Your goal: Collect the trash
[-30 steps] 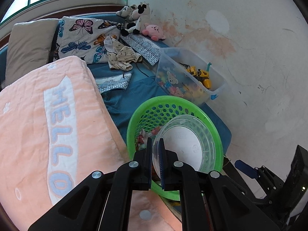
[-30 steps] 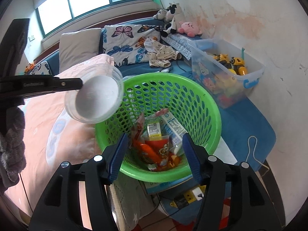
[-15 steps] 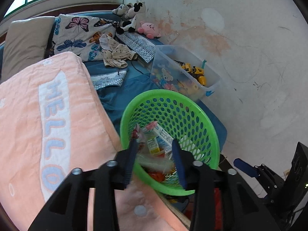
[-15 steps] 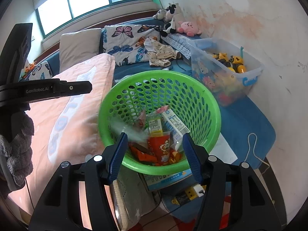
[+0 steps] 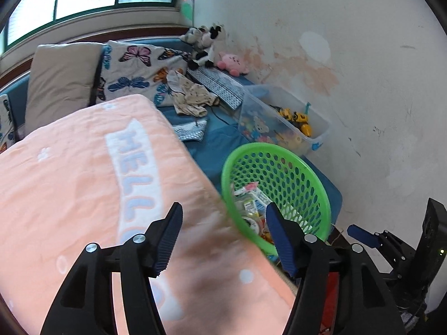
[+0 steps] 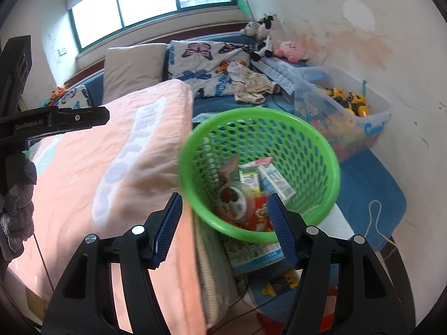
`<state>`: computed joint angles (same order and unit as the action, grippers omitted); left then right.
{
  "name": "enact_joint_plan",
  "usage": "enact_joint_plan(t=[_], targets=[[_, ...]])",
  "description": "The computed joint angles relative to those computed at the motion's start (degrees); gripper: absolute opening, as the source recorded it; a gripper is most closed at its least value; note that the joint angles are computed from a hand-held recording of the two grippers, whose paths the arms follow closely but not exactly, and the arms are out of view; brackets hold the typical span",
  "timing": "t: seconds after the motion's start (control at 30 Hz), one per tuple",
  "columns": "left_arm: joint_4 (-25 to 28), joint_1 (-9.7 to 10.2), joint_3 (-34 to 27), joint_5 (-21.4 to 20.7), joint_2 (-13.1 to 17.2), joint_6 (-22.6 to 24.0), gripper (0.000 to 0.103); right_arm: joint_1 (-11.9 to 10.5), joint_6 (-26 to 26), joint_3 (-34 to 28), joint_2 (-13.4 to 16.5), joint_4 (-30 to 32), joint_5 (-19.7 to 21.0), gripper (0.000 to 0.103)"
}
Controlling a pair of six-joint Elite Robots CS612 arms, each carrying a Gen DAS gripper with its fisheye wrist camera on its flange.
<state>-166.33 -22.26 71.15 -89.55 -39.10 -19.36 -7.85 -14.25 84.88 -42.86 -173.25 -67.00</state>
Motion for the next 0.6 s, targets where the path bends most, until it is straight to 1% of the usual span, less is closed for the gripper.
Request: enact_joint_plan(t=[0.07, 0.1, 0.23, 0.3, 0.4, 0.47, 0.5, 0.6], targets=[[-1.41, 0.24, 2.04, 0.54, -1.16, -0.24, 0.065, 0.29, -0.36, 0.54, -0.35, -0.7, 0.43, 0.067], [-2.04, 0.31, 3.05, 0.88, -1.71, -0.33, 0.066, 0.43, -0.5, 0.84, -0.53, -1.17, 0.71, 0.068], [-5.22, 0.44, 7.73, 3.96, -4.08, -0.24, 0.072, 1.33, -2.05, 2.22, -1.43, -1.78, 1.37, 0.071], [-6.47, 0.71, 9.84, 4.76, -5.15, -0.83, 0.073, 1.84, -2.84, 2.87, -1.72, -2.62, 0.97, 0.073], [-7.65, 0.91, 12.38, 6.29, -6.46, -1.73, 0.077, 2.74, -3.45, 4.14, -2.23, -4.36, -0.17, 0.075], [-8.94, 0.87, 14.39, 8.52, -7.39, -1.95, 0.084, 3.18, -3.67, 4.72, -2.47, -4.7, -0.02, 0.078], [-9.57, 0.78, 15.58, 10.13, -7.94, -2.03, 0.085, 3.45, -3.86, 5.08, -2.63, -4.8, -0.05, 0.079], [-10.85, 0.78, 17.9, 12.16, -8.94, -1.82, 0.089, 4.1, -4.2, 5.88, -2.83, -5.67, -0.56, 0.082]])
